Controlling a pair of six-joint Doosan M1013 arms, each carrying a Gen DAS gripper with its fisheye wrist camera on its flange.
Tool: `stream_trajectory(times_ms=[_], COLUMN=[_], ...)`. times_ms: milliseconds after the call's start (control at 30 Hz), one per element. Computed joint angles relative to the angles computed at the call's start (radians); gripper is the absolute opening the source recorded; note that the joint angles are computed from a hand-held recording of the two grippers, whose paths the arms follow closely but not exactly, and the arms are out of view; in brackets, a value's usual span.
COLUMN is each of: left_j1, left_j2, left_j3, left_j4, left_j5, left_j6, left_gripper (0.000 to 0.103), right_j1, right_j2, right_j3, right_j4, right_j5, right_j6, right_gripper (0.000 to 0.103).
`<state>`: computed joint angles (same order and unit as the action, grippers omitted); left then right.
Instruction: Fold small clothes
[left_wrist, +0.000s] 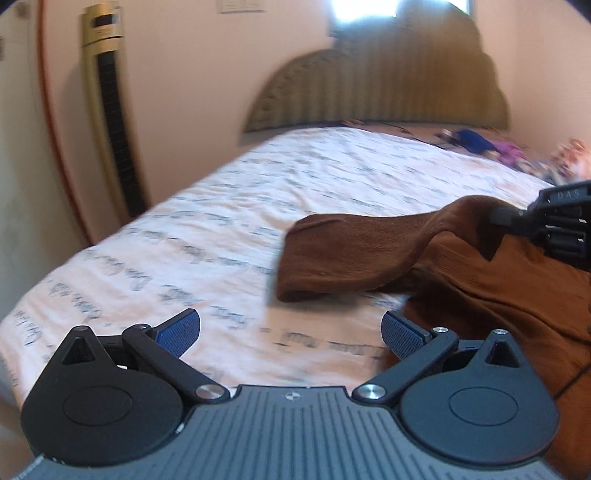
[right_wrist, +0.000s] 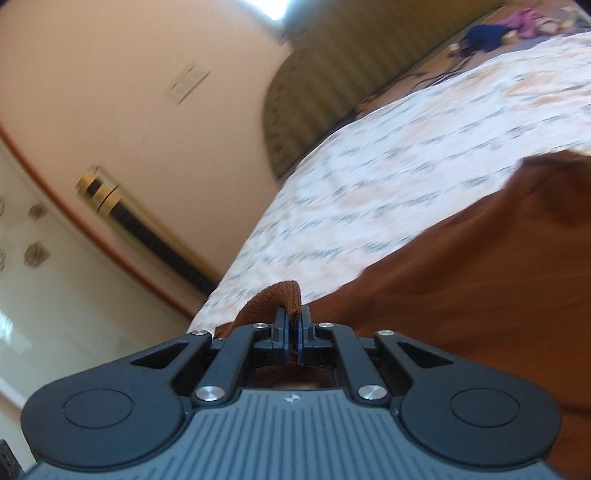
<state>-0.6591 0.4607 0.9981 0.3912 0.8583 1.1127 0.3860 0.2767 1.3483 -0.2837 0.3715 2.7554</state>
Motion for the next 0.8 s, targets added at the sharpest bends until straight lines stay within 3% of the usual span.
stream_trajectory(times_ms=[167,400,467,567,700,800], left_j1=[-0.018,-0.042,-0.047,-0.055,-0.061,-0.063], left_j2=[0.014,0.025,0.030,0.035,0.046,0.044], left_j3=[-0.011,-0.016,-0.025,-0.027,-0.038,-0.033], left_j4=[-0.144,-0.208,-0.231,-0.218,-0.216,-0.208], left_j5=[-0.005,0.009,0.014,0.010,0.030,0.032], left_j6=[0.176,0.292,0.315,0.307,0.303,0.304], left_gripper=[0.103,0.103,0.103,0.103,0.103,0.103], right_j1=[-0.044,-0.086,-0.081,-0.074,-0.065,-0.050], right_j2=[-0.087,-0.160,-0.166,-0.182,-0.179,-0.148], right_j3=[0.142,0.280,0.290,0.317,0.331,0.285], right_j4=[-0.220,-0.342,-0.373,-0.360,-0.194,-0.095], right_j5=[0.030,0.081,0.136,0.083,-0.029,0.045], right_j6=[0.301,0.565,0.623,0.638,0.574,0.509], right_gripper=[0.004,0.004,0.007,0.007,0.008,0.009])
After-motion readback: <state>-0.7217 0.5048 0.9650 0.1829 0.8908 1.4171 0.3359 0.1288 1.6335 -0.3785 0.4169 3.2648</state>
